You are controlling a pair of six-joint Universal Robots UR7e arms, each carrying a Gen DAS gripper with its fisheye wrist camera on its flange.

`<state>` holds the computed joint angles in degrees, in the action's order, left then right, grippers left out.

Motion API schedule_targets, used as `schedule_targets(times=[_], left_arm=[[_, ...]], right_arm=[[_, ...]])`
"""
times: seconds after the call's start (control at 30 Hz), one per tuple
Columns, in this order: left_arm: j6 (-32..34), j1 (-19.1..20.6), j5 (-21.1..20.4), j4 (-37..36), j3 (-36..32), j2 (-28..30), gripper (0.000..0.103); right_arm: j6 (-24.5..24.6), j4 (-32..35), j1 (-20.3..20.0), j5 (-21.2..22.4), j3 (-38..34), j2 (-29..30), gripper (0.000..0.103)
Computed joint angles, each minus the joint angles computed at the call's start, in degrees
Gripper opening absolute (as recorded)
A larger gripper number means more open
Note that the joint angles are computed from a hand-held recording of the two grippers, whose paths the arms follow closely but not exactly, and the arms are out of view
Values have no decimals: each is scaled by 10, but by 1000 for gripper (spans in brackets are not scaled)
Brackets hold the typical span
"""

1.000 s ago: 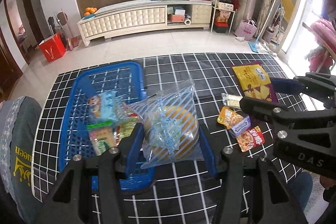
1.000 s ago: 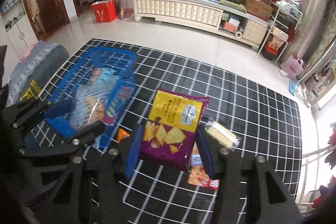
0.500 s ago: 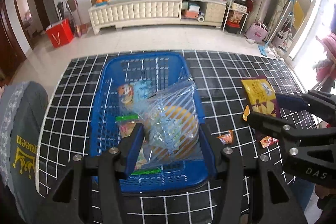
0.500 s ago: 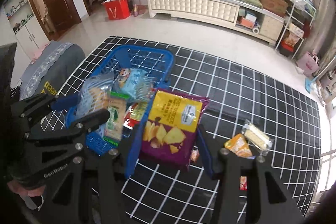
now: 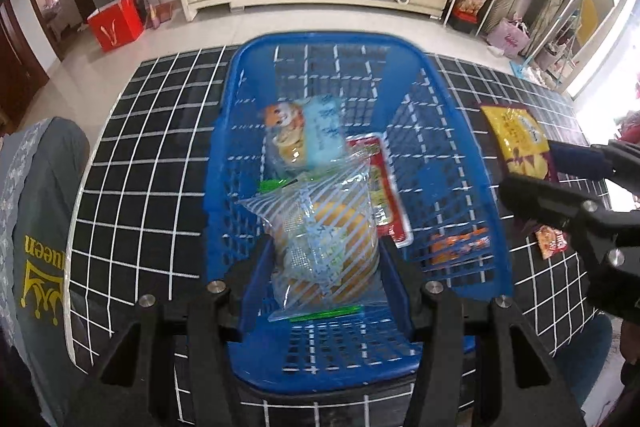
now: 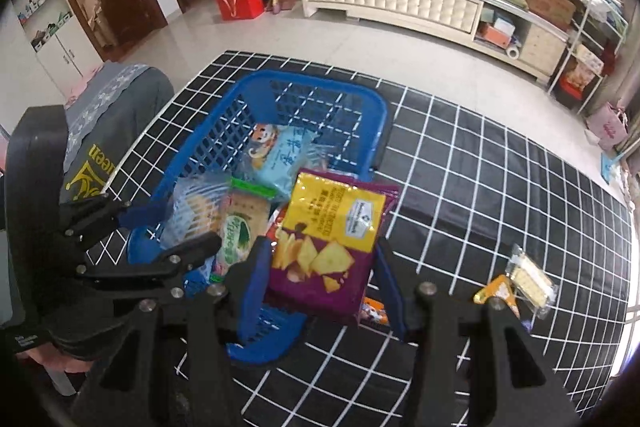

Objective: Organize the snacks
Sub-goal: 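Carry the cookie bag into the basket and open the left tool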

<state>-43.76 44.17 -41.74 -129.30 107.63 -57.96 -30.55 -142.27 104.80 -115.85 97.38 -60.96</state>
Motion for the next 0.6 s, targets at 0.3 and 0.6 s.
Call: schedule_targets(times=[0.3,0.6], left_arm=[[21,-3,-4,-37,30,-21,62],[11,-47,51,-35,56,-64,76]], right_arm=[[8,8,10,-11,5,8,56],[9,2,29,-16,13,-9,56]])
